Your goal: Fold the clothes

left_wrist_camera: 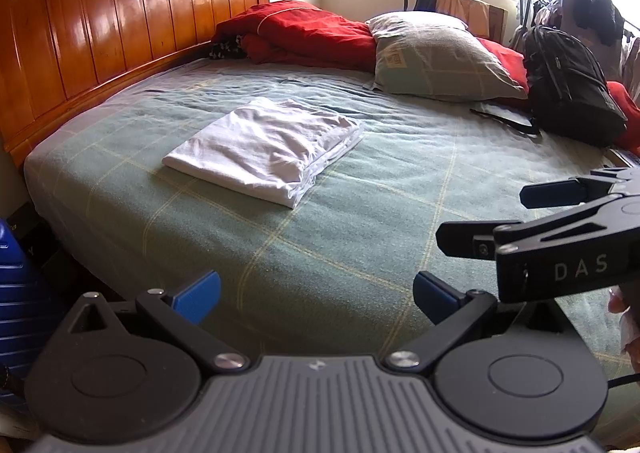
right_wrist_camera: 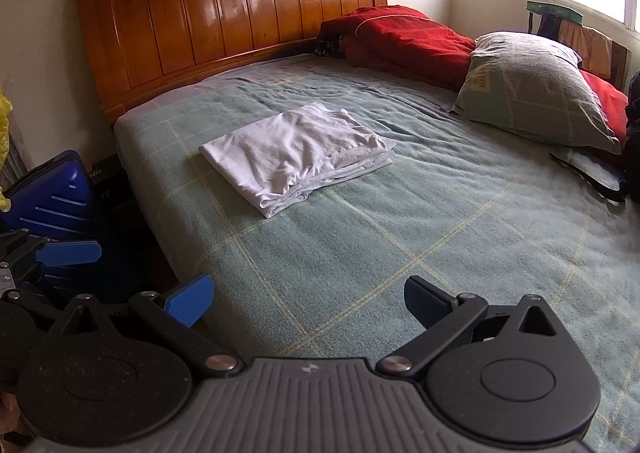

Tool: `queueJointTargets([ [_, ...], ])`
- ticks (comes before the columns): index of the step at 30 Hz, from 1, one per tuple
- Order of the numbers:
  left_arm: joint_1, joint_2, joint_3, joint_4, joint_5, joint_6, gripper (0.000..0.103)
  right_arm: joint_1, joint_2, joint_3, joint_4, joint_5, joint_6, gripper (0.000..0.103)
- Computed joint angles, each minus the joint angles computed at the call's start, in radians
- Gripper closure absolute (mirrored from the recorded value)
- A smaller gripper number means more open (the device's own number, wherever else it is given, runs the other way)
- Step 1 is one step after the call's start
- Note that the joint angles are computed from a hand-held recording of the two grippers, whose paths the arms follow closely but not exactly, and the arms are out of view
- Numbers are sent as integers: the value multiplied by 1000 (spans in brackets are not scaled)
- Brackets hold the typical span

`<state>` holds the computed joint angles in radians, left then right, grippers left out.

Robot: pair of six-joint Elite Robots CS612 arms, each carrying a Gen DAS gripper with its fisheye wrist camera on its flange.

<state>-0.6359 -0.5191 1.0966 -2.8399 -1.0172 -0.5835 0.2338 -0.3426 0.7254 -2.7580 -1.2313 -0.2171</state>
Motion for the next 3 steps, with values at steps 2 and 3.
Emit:
queueJointTargets([
  [2,-1,0,0,-3,2,2,1,0,-1,2,-3,0,1,0],
  [3,0,0,0,-3,3,2,1,0,-2,3,-4,1,0,0],
])
